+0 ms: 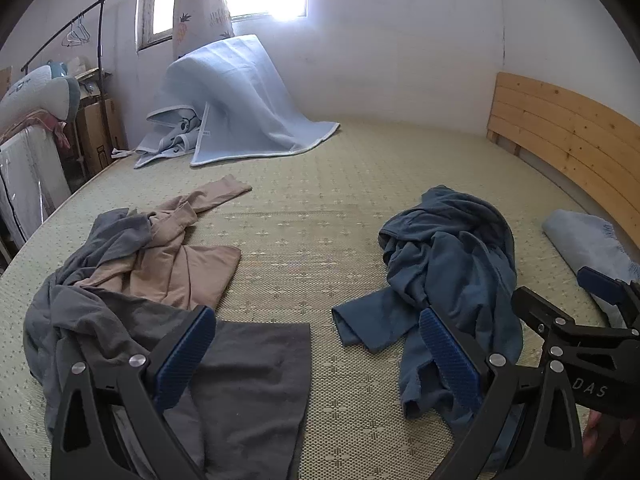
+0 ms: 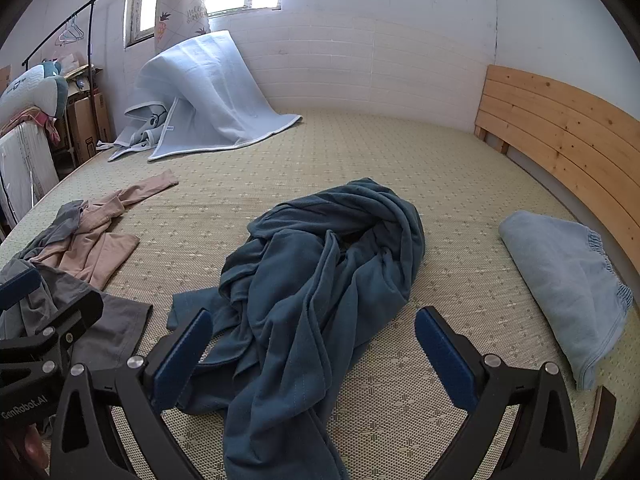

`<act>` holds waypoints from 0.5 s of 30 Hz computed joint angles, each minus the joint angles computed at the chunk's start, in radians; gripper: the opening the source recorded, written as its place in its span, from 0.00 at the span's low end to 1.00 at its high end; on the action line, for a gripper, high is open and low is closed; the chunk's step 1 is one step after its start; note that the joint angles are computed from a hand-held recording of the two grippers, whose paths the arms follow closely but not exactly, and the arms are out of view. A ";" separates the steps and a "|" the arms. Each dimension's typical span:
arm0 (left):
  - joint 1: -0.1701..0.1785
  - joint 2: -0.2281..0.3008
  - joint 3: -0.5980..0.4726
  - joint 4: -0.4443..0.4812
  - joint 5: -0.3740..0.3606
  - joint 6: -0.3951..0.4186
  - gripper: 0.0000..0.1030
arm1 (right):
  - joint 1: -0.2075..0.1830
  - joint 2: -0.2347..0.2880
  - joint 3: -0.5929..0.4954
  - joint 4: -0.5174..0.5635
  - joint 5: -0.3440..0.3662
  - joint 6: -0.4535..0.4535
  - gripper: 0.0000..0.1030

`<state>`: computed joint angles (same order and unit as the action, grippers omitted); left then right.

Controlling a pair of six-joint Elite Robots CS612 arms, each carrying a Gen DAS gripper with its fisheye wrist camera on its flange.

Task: Fold clothes
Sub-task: 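Move both tools toward the crumpled teal-blue garment on the bed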

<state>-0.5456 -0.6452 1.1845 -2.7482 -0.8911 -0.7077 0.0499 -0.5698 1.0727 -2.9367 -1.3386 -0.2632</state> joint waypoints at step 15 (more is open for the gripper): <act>0.000 0.008 -0.008 -0.005 0.002 0.000 1.00 | -0.001 -0.003 0.003 0.006 0.006 -0.001 1.00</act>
